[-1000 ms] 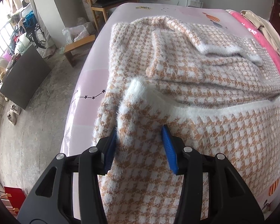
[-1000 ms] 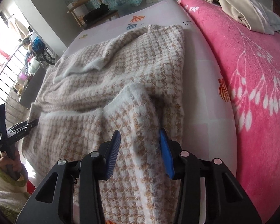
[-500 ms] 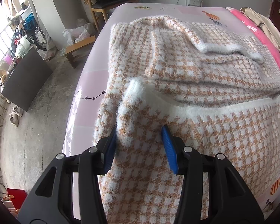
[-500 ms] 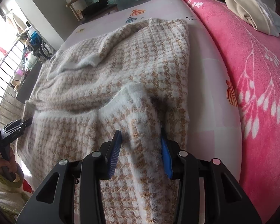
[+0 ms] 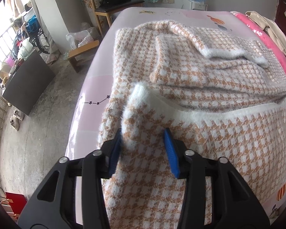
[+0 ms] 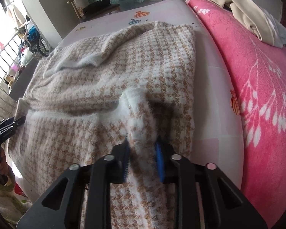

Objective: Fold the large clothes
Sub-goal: 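Grasp the white hem band with the left gripper while the right gripper grasps it too, then lift the hem band with both grippers and fold it over the collar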

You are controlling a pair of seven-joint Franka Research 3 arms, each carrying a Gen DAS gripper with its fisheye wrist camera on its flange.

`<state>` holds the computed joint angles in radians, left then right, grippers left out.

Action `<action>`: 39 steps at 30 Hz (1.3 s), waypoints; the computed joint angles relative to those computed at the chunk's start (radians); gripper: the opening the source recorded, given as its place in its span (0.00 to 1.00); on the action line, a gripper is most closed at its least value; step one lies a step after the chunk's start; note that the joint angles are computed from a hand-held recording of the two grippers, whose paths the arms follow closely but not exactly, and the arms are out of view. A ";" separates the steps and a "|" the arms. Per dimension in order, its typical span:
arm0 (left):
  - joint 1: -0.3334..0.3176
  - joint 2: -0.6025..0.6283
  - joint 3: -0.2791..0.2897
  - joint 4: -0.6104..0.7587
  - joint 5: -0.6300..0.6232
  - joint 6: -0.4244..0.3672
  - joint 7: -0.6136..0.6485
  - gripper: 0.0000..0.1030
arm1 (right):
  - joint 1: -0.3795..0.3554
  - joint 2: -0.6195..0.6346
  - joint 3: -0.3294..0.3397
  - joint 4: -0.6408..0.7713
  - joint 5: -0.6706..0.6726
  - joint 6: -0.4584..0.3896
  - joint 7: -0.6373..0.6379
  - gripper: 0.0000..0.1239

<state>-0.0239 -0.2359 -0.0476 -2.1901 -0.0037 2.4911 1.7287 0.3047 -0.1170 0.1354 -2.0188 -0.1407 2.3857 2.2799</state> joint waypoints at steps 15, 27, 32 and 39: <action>-0.098 -0.276 0.138 -0.132 -0.242 0.137 0.222 0.07 | -0.052 -0.187 0.099 -0.038 -0.198 0.044 0.206 0.07; -0.169 0.075 0.153 0.311 -0.381 0.234 0.345 0.07 | -0.116 0.016 0.037 0.246 -0.287 0.173 0.128 0.07; -0.102 0.375 0.100 0.660 -0.336 0.075 0.262 0.07 | -0.090 0.263 -0.051 0.491 -0.124 0.148 -0.043 0.07; -0.070 0.788 0.097 1.138 -0.134 -0.287 -0.006 0.10 | -0.113 0.568 -0.097 0.772 0.153 -0.082 -0.196 0.29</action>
<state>-0.0938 0.5521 0.0494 -1.0525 -0.1379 2.2043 1.7225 0.1921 0.4505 0.0384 -1.2471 0.0123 2.3038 2.0836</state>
